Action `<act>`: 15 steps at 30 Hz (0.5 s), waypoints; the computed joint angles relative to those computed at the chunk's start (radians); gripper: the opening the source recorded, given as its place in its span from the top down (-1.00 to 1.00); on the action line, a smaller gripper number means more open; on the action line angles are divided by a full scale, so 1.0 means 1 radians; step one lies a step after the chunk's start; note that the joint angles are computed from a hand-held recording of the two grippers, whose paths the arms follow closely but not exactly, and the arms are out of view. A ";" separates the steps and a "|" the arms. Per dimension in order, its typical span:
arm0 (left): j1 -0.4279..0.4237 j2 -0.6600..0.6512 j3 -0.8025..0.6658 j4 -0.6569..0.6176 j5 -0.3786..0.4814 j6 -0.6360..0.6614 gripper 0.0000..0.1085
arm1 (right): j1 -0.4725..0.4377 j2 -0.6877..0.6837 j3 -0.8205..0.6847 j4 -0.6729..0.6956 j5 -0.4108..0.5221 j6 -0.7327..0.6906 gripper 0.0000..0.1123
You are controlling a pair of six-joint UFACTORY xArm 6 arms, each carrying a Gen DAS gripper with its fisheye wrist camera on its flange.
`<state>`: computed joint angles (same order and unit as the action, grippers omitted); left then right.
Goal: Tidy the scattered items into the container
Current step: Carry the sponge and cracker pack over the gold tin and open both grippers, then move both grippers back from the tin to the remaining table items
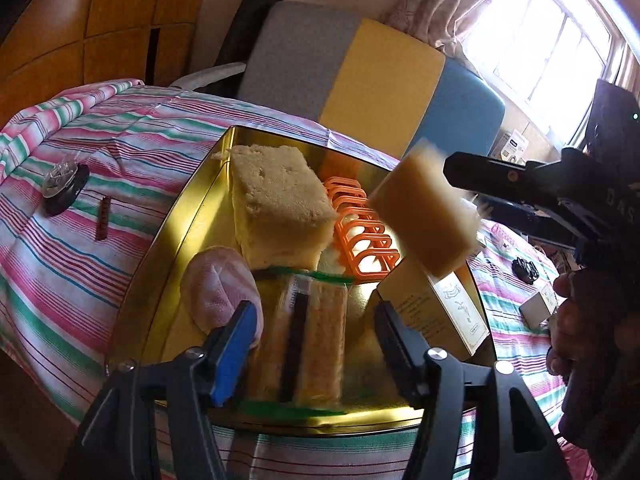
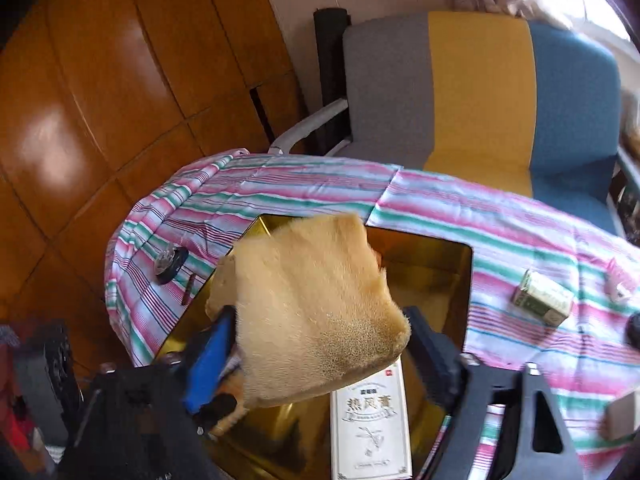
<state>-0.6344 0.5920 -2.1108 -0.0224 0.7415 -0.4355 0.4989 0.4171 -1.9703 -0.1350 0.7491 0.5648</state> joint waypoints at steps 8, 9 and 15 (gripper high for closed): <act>-0.003 -0.061 0.085 0.017 -0.040 -0.060 -0.21 | -0.018 -0.116 0.205 0.027 -0.075 0.054 -0.66; -0.010 -0.069 0.094 0.015 -0.046 -0.053 -0.21 | -0.022 -0.150 0.257 0.024 -0.095 0.072 -0.66; -0.065 -0.067 0.076 -0.055 -0.048 0.073 -0.21 | -0.064 -0.411 0.625 -0.034 -0.211 0.244 -0.68</act>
